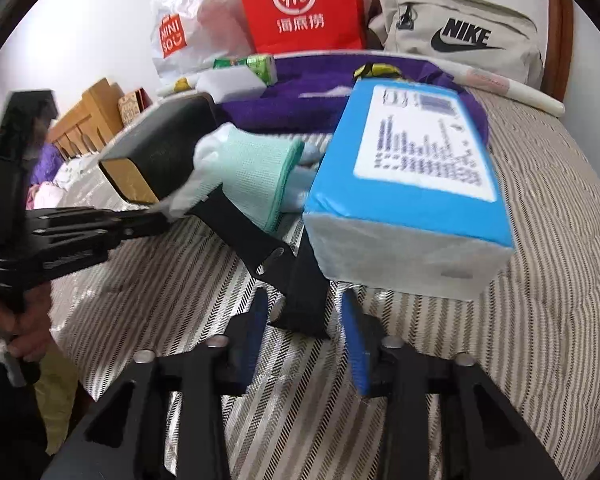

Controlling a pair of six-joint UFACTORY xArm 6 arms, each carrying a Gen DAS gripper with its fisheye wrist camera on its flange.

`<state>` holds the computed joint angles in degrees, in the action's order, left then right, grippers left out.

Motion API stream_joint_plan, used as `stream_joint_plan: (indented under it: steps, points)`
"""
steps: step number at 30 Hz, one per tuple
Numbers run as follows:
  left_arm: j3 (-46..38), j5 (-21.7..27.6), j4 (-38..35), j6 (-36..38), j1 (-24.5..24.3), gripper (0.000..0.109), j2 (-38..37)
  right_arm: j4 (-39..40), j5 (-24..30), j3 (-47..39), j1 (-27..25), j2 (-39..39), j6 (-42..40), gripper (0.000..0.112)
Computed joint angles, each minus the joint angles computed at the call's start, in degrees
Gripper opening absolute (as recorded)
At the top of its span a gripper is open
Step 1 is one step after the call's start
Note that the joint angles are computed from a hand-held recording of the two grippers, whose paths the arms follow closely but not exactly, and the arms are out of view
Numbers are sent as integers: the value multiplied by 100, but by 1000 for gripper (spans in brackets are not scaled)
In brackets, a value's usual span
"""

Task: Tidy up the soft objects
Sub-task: 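Grasp the black watch strap with the right tool while the left tool grasps the white cloth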

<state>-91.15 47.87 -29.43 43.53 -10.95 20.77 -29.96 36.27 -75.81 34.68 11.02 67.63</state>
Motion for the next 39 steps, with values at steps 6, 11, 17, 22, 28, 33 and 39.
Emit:
stream_joint_plan:
  steps: [6, 11, 17, 22, 28, 33, 39]
  points:
    - [208, 72, -142, 105, 128, 7, -194, -187, 98, 31, 98, -73, 10, 22]
    - [381, 55, -204, 169, 243, 7, -361, -193, 103, 220, 244, -314, -60, 22]
    - [712, 104, -308, 312, 456, 7, -665, 13, 345, 630, 432, -722, -106, 22]
    - [1008, -60, -170, 275, 585, 7, -852, 125, 391, 991, 496, -996, 13, 22]
    - [947, -26, -16, 167, 721, 7, -743, 42, 236, 821, 395, -791, -112, 35]
    - [836, -31, -32, 275, 682, 18, -631, -30, 139, 493, 206, -441, -172, 37]
    - [573, -176, 163, 255, 474, 31, -437, -596, 390, 150, 215, -149, 55, 21]
